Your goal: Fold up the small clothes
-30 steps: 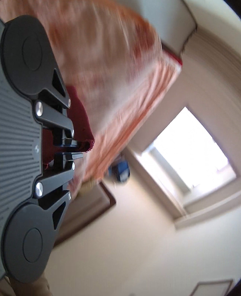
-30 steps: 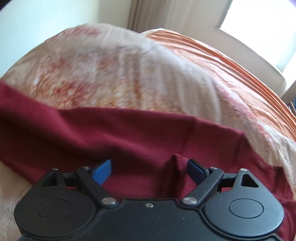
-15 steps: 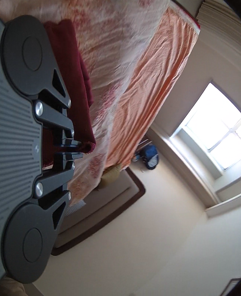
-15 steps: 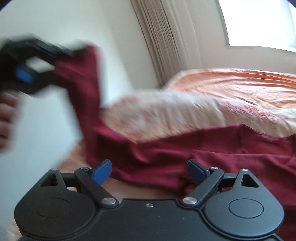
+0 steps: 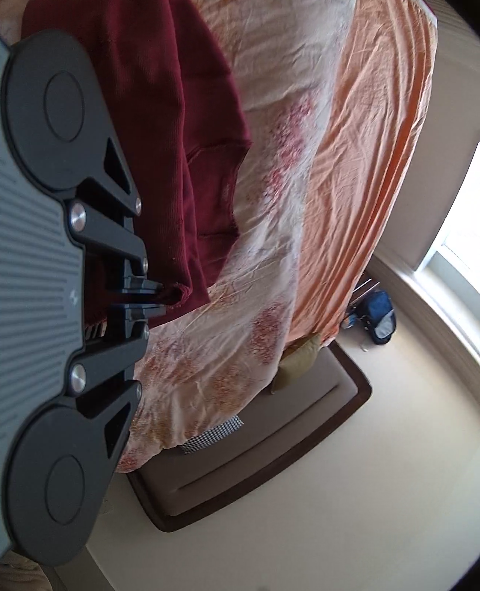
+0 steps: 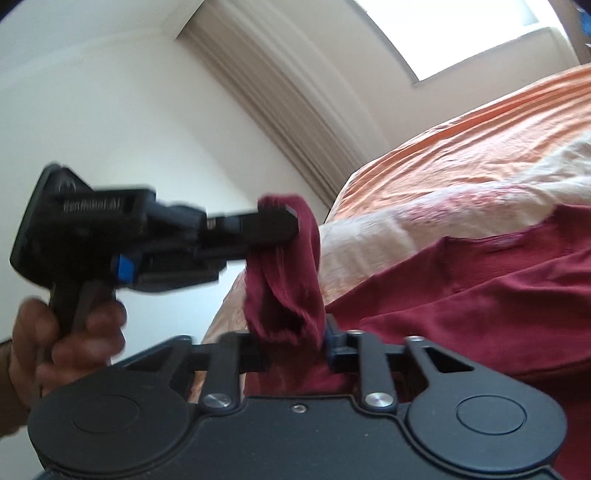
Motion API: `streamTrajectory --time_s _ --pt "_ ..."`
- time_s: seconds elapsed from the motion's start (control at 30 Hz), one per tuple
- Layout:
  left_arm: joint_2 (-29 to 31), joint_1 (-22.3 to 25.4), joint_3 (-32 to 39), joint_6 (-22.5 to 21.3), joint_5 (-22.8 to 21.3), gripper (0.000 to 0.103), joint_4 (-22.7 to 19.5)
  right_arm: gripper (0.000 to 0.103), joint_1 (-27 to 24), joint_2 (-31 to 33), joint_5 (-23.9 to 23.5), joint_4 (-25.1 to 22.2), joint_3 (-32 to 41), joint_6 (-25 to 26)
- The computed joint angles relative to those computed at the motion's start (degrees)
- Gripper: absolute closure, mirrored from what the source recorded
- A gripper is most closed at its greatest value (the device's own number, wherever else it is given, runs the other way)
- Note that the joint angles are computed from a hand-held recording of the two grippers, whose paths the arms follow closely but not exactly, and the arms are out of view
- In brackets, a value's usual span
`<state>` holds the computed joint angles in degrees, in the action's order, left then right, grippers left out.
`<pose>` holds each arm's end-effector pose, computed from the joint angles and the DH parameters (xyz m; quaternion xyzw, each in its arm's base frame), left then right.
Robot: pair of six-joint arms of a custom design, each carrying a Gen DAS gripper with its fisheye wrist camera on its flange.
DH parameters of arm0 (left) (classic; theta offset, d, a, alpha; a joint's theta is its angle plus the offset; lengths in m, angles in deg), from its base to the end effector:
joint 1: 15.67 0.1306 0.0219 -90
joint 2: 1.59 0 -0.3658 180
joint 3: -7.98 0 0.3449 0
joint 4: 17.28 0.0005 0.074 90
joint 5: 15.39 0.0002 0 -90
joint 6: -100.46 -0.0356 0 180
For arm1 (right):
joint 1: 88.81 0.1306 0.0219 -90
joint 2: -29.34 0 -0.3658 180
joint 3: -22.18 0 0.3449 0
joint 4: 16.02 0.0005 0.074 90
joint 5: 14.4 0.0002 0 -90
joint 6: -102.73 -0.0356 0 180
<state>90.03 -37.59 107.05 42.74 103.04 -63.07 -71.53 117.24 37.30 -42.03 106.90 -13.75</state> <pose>0.4172 -0.1867 0.4755 0.0278 0.8786 -0.3892 0.2753 0.4154 0.1518 0.4271 -0.1001 0.8254 0.4407 0.3382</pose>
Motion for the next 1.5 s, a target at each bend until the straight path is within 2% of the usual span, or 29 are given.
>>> streamTrajectory --time_s 0.03,0.13,0.17,0.2,0.27,0.37,0.47,0.73,0.93,1.1,1.13,1.2,1.3,1.33,1.43,1.5 --pt "1.1 -0.7 1.1 0.6 -0.3 0.099 0.1 0.099 -1.1 -0.1 0.0 -0.1 -0.2 0.3" --pt "3.9 -2.3 5.6 2.4 -3.5 0.081 0.7 0.099 -4.9 -0.1 -1.1 1.9 -0.9 -0.4" --pt "4.7 -2.7 7.0 3.2 -4.9 0.064 1.5 0.099 -6.4 0.2 -1.5 2.2 -0.6 -0.7" --pt "5.0 -3.0 7.6 3.8 -6.3 0.055 3.1 0.099 -7.8 0.6 -1.7 2.6 -0.2 -1.3" --pt "5.4 -3.1 8.7 5.5 -8.2 0.051 4.7 0.100 -10.4 1.8 -2.2 3.0 0.9 -1.7" --pt "5.3 -2.8 8.3 7.6 -10.7 0.050 5.3 0.100 -14.4 4.0 -3.4 2.7 3.3 -1.6" --pt "4.0 -2.1 5.7 8.7 -12.6 0.050 4.1 0.100 -18.0 5.7 -4.1 1.8 4.9 0.1" --pt "2.2 -1.4 -2.1 8.3 -16.8 0.050 -0.5 0.100 -25.5 10.0 -3.8 -6.1 6.2 6.9" --pt "4.9 -1.3 -3.5 6.2 -18.5 0.048 -3.0 0.100 -26.4 12.7 -0.7 -9.6 5.3 11.9" --pt "4.9 -1.3 -5.1 6.7 -17.9 0.045 -0.8 0.100 -28.2 10.5 -3.0 -4.8 4.2 8.3" --pt "5.0 -1.4 -5.1 6.6 -18.1 0.045 -0.9 0.100 -28.3 10.6 -2.7 -5.5 4.9 9.0" --pt "5.8 -1.6 -4.6 6.1 -18.6 0.044 -2.1 0.098 -28.0 12.8 -1.6 -9.8 7.5 12.3" --pt "7.1 -2.0 -3.9 5.2 -19.9 0.044 -3.8 0.092 -27.1 16.8 2.4 -20.6 11.1 19.7" --pt "7.4 -2.1 -3.8 4.9 -20.2 0.044 -4.1 0.091 -27.2 16.9 2.5 -21.0 10.7 20.4" --pt "7.5 -2.1 -4.3 4.0 -19.4 0.043 -3.1 0.091 -27.7 15.3 1.4 -17.5 8.3 18.0" --pt "7.8 -2.0 -4.6 3.7 -19.2 0.040 -2.4 0.091 -27.8 14.5 1.1 -17.3 8.4 17.6"
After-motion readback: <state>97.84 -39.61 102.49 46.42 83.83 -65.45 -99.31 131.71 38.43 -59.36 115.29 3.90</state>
